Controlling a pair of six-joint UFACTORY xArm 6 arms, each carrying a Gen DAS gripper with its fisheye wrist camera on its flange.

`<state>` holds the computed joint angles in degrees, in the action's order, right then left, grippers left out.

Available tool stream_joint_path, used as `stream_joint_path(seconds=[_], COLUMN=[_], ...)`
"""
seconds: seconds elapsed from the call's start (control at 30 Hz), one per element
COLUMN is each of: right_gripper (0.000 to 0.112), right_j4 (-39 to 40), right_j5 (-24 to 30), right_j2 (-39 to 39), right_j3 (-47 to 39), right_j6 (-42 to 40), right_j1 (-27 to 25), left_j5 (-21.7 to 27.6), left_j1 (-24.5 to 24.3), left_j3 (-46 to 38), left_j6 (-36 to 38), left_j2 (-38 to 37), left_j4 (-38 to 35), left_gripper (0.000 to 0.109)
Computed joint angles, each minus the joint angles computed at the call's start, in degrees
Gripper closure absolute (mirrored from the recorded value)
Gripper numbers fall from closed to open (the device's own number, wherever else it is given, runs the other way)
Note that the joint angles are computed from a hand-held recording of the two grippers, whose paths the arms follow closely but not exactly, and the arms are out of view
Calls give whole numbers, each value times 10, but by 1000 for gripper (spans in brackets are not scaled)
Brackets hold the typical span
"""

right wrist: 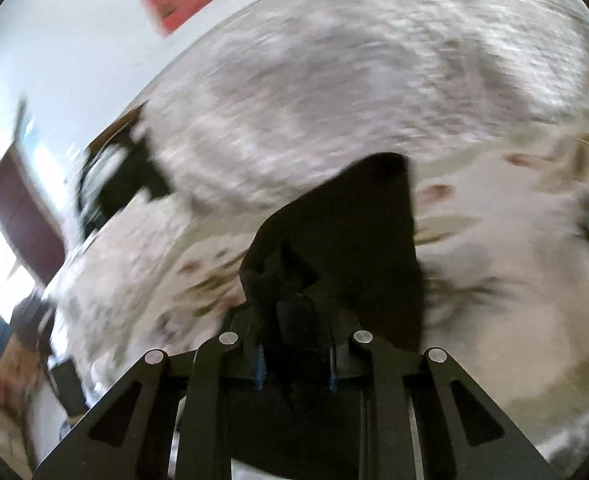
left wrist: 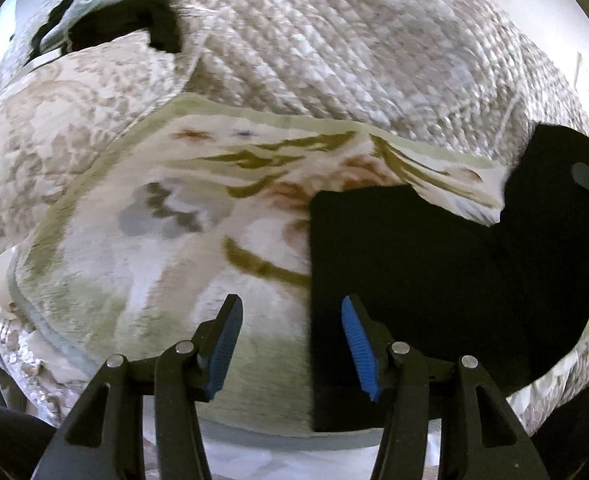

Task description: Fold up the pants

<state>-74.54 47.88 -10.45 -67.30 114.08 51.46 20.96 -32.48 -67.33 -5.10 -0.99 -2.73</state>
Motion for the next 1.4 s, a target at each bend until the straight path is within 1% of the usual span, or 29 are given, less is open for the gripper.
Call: stream_joint_path(seconds=[0.03,0.1,0.13,0.17,0.2,0.23,0.27,0.37,0.47,0.5,0.6,0.67,0.77,0.87,0.93,0.97,1.03,1.1,1.13,1.17,1.2,1.23,1.27,1.3,1.33,1.37,1.4], right_gripper=[91,91,91,91,91,91,91,91,91,91,91,90,88,75,66,65,63,63,63,63,63,63,63,63,66,67,71], right_j4=[5,32,57,98,128,163,190,185,159,156,189,217,190,186,199,200,175,116,70,33,16,6,14,29,45,76,106], right_j5=[-20,-78,-111,-142,-156,-159,-150,-125,-92,-91,-88,-100,-99,-134,-151,-161,-180,-175,-164,-143,-121,-83,-25,16,33,26,-5], right_j2=[23,76,106,140,163,190,212,221,221,222,264,288,286,275,268,261,244,218,195,175,163,148,140,134,130,126,127], right_j3=[-21,-62,-82,-104,-119,-137,-154,-170,-193,-198,-239,-249,-244,-226,-220,-214,-200,-180,-158,-137,-123,-105,-94,-80,-70,-54,-39], right_j6=[-17,-60,-87,-129,-161,-200,-231,-229,-225,-227,-273,-289,-273,-269,-278,-277,-256,-215,-177,-140,-120,-98,-86,-77,-71,-69,-81], right_j1=[-4,-19,-28,-37,-41,-41,-39,-30,-14,-12,-10,-18,-13,-21,-23,-22,-20,-11,-5,1,7,15,28,33,32,24,10], left_j5=[-2,-5,-6,-4,-2,1,3,1,0,-1,-2,-5,-5,0,3,5,8,13,16,19,21,23,27,31,35,39,42], left_j1=[5,17,23,28,33,38,42,48,50,51,51,53,58,60,58,57,55,52,50,47,43,39,34,29,23,15,10], left_j3=[2,5,7,8,8,9,9,15,15,15,15,17,19,16,14,13,12,8,6,2,-2,-6,-13,-21,-28,-37,-45], left_j6=[-3,-18,-24,-29,-32,-33,-34,-24,-13,-9,0,1,-6,-4,-1,-1,-4,-7,-8,-10,-12,-13,-13,-8,-4,0,4], left_j2=[-2,-4,-6,-6,-5,-5,-5,-8,-8,-9,-11,-14,-15,-14,-16,-17,-23,-28,-30,-31,-32,-32,-30,-27,-24,-19,-15], left_j4=[-1,4,6,6,3,0,-2,-17,-34,-41,-53,-54,-49,-51,-49,-45,-39,-34,-32,-28,-23,-19,-17,-22,-25,-27,-29], left_gripper=[54,54,54,54,54,54,54,54,54,54,54,54,54,54,54,54,54,54,54,54,54,54,54,54,54,54,54])
